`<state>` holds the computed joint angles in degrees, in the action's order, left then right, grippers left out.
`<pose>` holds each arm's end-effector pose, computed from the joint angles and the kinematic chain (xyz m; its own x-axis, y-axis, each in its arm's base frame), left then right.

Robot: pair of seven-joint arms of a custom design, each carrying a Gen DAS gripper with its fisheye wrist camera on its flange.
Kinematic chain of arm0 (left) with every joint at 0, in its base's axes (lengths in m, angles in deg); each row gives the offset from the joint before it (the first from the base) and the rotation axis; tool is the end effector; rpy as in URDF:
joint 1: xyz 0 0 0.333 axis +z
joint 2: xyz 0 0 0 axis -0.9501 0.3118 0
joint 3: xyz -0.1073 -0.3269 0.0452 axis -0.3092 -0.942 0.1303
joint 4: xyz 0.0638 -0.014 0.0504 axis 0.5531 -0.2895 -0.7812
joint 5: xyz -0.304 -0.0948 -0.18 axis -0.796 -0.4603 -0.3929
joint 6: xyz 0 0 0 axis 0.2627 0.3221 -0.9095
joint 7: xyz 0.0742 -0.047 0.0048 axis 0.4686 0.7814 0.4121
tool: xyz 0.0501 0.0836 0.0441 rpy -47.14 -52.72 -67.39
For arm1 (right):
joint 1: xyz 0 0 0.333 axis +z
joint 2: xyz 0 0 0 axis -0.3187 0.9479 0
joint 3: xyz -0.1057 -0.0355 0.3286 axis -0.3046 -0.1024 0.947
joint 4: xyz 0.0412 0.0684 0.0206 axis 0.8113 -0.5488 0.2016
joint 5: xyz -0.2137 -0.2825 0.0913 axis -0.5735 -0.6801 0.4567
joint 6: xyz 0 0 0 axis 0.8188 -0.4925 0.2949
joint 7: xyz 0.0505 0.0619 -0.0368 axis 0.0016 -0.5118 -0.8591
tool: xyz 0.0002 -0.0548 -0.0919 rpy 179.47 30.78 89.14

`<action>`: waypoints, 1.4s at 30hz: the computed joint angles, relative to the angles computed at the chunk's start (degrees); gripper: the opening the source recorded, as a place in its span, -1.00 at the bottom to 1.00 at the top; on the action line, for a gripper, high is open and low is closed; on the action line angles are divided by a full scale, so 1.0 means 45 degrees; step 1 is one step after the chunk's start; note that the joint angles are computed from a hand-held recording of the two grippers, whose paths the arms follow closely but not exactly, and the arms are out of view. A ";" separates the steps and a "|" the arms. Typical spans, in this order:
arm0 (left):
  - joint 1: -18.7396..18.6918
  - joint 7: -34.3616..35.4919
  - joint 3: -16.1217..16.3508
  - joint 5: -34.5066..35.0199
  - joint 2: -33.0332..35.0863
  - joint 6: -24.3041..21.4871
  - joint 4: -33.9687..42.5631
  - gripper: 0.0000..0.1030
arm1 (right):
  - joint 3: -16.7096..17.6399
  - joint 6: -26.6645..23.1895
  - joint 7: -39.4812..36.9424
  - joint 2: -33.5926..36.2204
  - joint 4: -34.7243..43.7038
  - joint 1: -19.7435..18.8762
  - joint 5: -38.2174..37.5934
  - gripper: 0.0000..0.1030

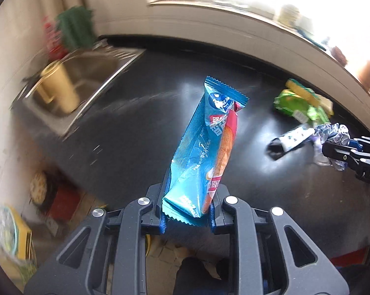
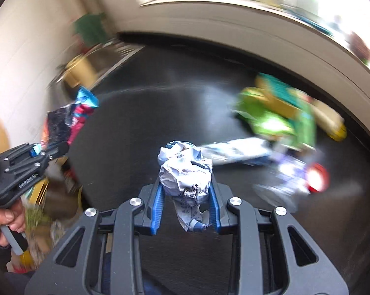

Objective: Collect trash
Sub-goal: 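Carry wrapper and foil to the black bin and open both grippers, then swing both grippers back over the counter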

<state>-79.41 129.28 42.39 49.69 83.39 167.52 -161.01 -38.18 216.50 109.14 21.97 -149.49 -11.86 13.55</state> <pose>0.5543 -0.1707 0.5809 -0.0850 -0.9963 0.0110 -0.8544 0.0672 -0.5152 0.5853 0.0852 0.5993 0.2731 -0.9364 -0.2201 -0.8846 -0.1546 -0.4400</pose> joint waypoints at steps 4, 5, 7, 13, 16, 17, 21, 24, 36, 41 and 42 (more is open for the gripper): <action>0.0657 -0.1461 0.0325 0.0298 -0.1507 0.0128 -0.2042 -0.54 | 0.0741 -0.0806 -0.1226 0.0894 0.1032 0.0611 0.0743 -0.38; 0.0891 -0.1804 0.0334 0.0375 -0.1856 0.0062 -0.2491 -0.54 | 0.0983 -0.1111 -0.1591 0.1187 0.1359 0.0800 0.0950 -0.38; 0.1436 -0.2473 0.0336 0.0609 -0.2558 -0.0169 -0.3439 -0.54 | 0.1400 -0.1663 -0.2002 0.1769 0.2041 0.1191 0.1174 -0.38; 0.2770 -0.3146 0.0628 0.0155 -0.3792 -0.0270 -0.5654 -0.54 | 0.2391 -0.3040 -0.2443 0.3848 0.4378 0.2388 0.1349 -0.38; 0.3246 -0.2881 0.0925 -0.0487 -0.3857 0.0294 -0.6639 -0.54 | 0.2622 -0.3403 -0.2037 0.4981 0.5432 0.3024 0.0984 -0.38; 0.3379 -0.2721 0.0995 -0.0666 -0.3695 0.0523 -0.6825 -0.54 | 0.2661 -0.3509 -0.1837 0.5419 0.5860 0.3218 0.0807 -0.38; 0.3846 -0.2148 0.1166 -0.1014 -0.2935 0.1532 -0.7562 -0.54 | 0.2704 -0.3493 -0.1116 0.6982 0.7188 0.4144 -0.0270 -0.38; 0.3888 -0.1184 0.1498 -0.1900 -0.1951 0.2314 -0.7583 -0.54 | 0.2725 -0.3677 -0.0667 0.7798 0.7916 0.4605 -0.0885 -0.37; 0.3884 0.1810 0.1877 -0.5121 -0.0291 0.3135 -0.7416 0.06 | 0.2495 -0.4706 -0.0100 0.9750 1.0286 0.5416 -0.2357 -0.17; 0.3874 0.1893 0.1848 -0.5120 -0.0419 0.3375 -0.7507 0.34 | 0.2581 -0.4278 -0.0121 0.9385 0.9838 0.5329 -0.2271 0.24; 0.3862 0.1935 0.1834 -0.5119 -0.0481 0.3375 -0.7515 0.34 | 0.2632 -0.4252 -0.0169 0.9229 0.9675 0.5233 -0.2176 0.24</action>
<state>-62.03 137.98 50.64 26.65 81.23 182.71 -194.83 -26.34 197.36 108.38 63.50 -105.95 11.69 3.75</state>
